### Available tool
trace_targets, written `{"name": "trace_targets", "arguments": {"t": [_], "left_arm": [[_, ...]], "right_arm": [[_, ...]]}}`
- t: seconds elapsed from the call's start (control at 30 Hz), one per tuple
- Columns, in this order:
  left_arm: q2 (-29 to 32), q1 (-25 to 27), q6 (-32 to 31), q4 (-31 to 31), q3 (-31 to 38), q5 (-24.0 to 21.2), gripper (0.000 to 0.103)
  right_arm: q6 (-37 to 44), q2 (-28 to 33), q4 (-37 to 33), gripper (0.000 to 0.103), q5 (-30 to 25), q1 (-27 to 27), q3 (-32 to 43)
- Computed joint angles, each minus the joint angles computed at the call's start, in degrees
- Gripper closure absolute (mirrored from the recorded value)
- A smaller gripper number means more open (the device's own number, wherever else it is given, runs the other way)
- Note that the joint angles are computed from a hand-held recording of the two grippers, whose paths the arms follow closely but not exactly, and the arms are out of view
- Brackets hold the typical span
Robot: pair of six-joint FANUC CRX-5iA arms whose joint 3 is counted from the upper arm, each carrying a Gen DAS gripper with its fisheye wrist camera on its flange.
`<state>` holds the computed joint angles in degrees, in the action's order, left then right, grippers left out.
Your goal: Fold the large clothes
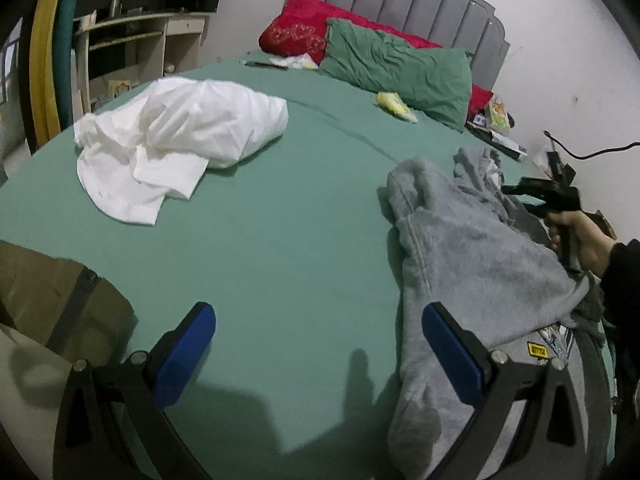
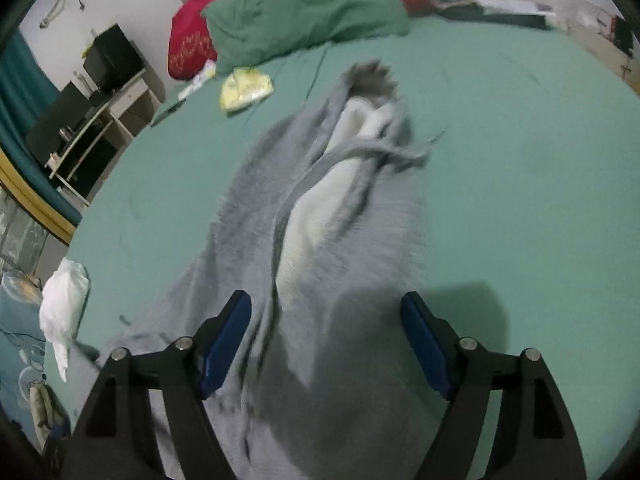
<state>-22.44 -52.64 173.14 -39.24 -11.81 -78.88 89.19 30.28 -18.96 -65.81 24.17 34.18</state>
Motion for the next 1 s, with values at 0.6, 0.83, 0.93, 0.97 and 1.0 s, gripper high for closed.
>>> {"name": "trace_targets", "arguments": {"t": [0.6, 0.83, 0.93, 0.97, 1.0], "left_arm": [[-0.44, -3.70, -0.13, 0.00, 2.78, 2.12, 0.000], [-0.49, -6.35, 0.48, -1.42, 3.61, 0.16, 0.000], [-0.55, -6.14, 0.15, -1.96, 3.50, -0.68, 0.000], [-0.81, -5.56, -0.13, -1.69, 3.19, -0.37, 0.000], [-1.12, -4.94, -0.33, -1.58, 2.80, 0.10, 0.000]], "right_arm": [[21.34, -39.67, 12.38, 0.044, -6.11, 17.45, -37.62], [11.34, -31.30, 5.87, 0.029, -1.06, 5.67, -25.09], [6.68, -23.09, 7.99, 0.029, -0.89, 3.95, -19.03], [6.01, -19.55, 6.95, 0.029, -2.30, 3.45, -15.83], [6.50, -16.62, 5.49, 0.029, -4.25, 2.93, -12.99]]}}
